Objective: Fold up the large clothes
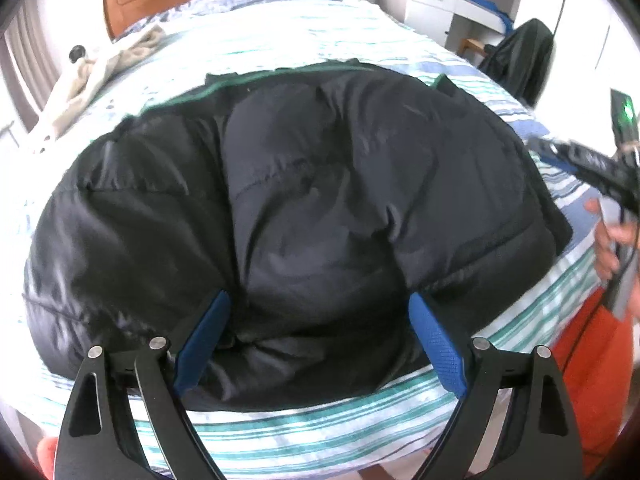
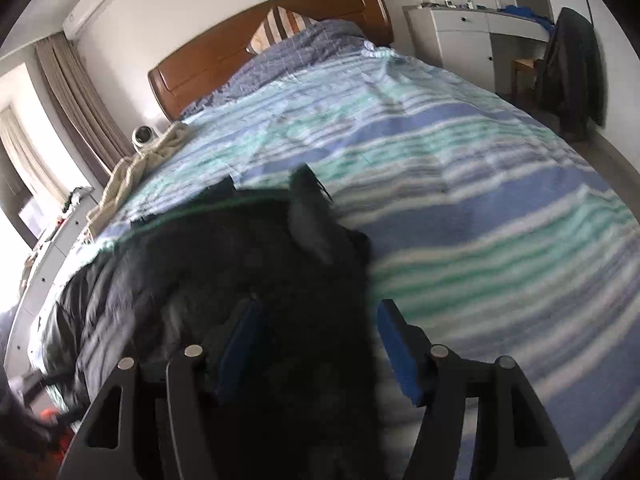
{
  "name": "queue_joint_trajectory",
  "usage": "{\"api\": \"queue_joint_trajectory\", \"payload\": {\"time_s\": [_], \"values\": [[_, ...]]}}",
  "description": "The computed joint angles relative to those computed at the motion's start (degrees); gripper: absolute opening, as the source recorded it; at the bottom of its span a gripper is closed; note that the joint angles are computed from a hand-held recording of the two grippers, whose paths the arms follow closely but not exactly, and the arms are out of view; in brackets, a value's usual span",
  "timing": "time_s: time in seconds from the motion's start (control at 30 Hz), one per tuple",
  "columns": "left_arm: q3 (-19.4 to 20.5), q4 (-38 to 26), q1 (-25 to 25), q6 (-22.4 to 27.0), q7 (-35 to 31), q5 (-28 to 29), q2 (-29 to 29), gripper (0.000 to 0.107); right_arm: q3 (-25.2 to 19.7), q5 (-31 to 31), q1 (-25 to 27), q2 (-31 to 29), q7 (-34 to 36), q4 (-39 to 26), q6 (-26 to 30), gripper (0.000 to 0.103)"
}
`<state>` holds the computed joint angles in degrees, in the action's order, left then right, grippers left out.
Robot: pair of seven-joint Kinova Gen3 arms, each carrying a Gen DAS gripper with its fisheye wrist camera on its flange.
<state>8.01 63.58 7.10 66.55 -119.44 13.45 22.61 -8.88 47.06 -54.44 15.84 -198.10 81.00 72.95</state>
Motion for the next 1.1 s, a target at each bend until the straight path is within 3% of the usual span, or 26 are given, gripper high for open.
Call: {"api": "queue_joint_trajectory", "payload": {"time_s": [0.13, 0.27, 0.47, 0.63, 0.7, 0.77, 0.9, 1.0, 1.1], "values": [[-0.5, 0.1, 1.5, -1.5, 0.3, -2.5, -0.5, 0.092, -1.6, -0.2, -0.4, -1.3, -4.8, 2.9, 1.0, 0.064], [-0.7, 0.9, 2.4, -3.3, 0.2, -4.4, -1.0, 0.092, -8.4, 0.7, 4.4, -1.9, -9.2, 5.2, 0.9, 0.064], [-0.6, 0.5, 2.0, -4.1, -0.5, -4.8, -1.1, 0.092, -9.9, 0.1, 4.9, -3.8, -13.0, 8.1, -1.5, 0.064], [-0.8, -6.1, -2.0, -1.5, 1.2, -0.8, 2.7, 0.092, -16.5, 1.4, 7.0, -7.2, -22.3, 11.6, -1.4, 0.069], [-0.5, -10.9, -3.8, 2.4, 3.3, 1.6, 5.8, 0.092, -15.6, 2.1, 4.5, -8.5, -26.9, 13.2, -2.3, 0.074], [0.0, -13.3, -4.5, 4.5, 4.3, 2.7, 7.5, 0.092, -11.6, 2.9, -0.7, -9.1, -31.6, 14.5, -3.8, 0.074], [0.7, -9.3, -3.9, 1.2, 1.3, 3.0, 6.0, 0.092, -3.2, 6.9, -9.5, -10.5, -40.9, 17.9, -11.7, 0.075], [0.2, -6.4, -2.0, -1.8, 0.1, 1.3, 5.2, 0.093, -4.2, 11.1, -6.8, -8.7, -47.5, 19.9, -18.2, 0.076], [-0.4, -4.5, -0.7, -4.6, 1.1, -0.1, 5.7, 0.098, -9.7, 14.7, -0.3, -5.6, -51.1, 19.5, -18.4, 0.078]]}}
